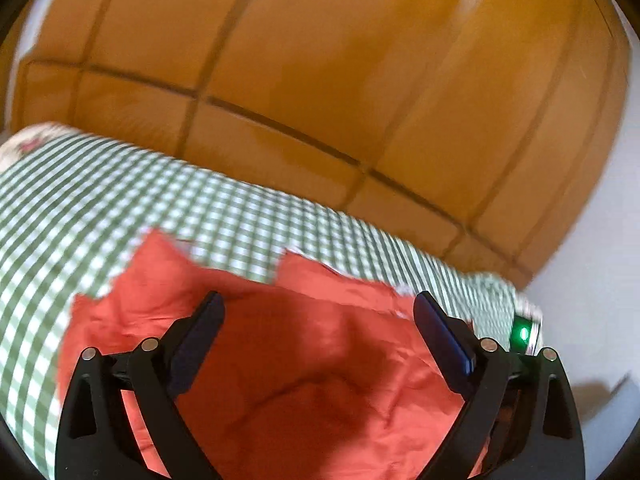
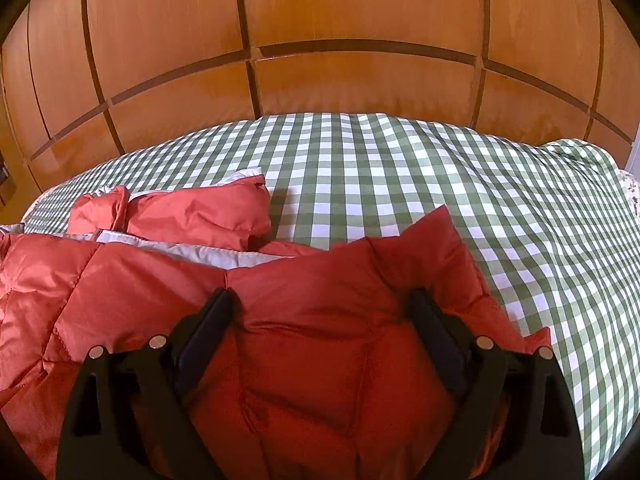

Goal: Fold small clothes

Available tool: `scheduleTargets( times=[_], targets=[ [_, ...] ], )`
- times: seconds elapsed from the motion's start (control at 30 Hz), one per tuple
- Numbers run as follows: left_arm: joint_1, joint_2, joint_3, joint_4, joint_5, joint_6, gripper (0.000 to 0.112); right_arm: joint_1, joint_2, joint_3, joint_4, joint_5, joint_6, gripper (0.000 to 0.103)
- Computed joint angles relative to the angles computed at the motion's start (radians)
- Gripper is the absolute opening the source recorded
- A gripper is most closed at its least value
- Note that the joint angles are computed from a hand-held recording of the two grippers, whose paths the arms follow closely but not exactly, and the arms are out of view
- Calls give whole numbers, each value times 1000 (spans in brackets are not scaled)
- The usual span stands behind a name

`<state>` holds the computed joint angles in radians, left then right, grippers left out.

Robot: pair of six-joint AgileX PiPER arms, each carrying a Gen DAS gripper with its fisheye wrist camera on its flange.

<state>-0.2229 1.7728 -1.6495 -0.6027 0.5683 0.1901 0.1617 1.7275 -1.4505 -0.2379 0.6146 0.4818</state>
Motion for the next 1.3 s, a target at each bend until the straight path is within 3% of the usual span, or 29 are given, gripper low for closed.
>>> scheduleTargets(
  times=[0.1, 0.23, 0.27, 0.33, 0.43, 0.63, 0.83, 1.0, 1.17, 1.23, 1.3],
  targets=[
    [-88, 89, -124, 237, 54, -101, 94, -3, -1, 6, 8, -9, -4, 91],
    [-170, 305, -412, 506, 259, -157, 89, -8, -2, 12, 19, -17, -11, 91],
    [-177, 344, -456, 550, 275, -160, 88, -9, -2, 12, 23, -18, -12, 91],
    [-172, 424, -564, 583, 317, -169, 88, -9, -2, 13, 21, -20, -8, 91],
    [-141, 532, -714, 519, 407, -166, 88, -12, -1, 12, 27, -22, -3, 91],
    [-98, 507, -564, 369, 276, -90, 90, -31, 0, 10, 83, -31, -34, 91],
    [-92, 487, -526, 331, 262, -80, 91, -11, -19, 3, 32, -8, 1, 93],
    [-73, 392, -442, 335, 273, -101, 91, 41, -97, 53, -235, 21, 249, 101],
    [-53, 296, -332, 565, 166, -233, 91, -1, -35, -36, -189, 125, 227, 101],
    [-45, 329, -378, 676, 189, -309, 91, -19, 6, -82, -154, 164, 212, 101],
    [-21, 401, -470, 682, 258, -329, 95, -42, 38, -105, -97, 172, 176, 101]
  ],
)
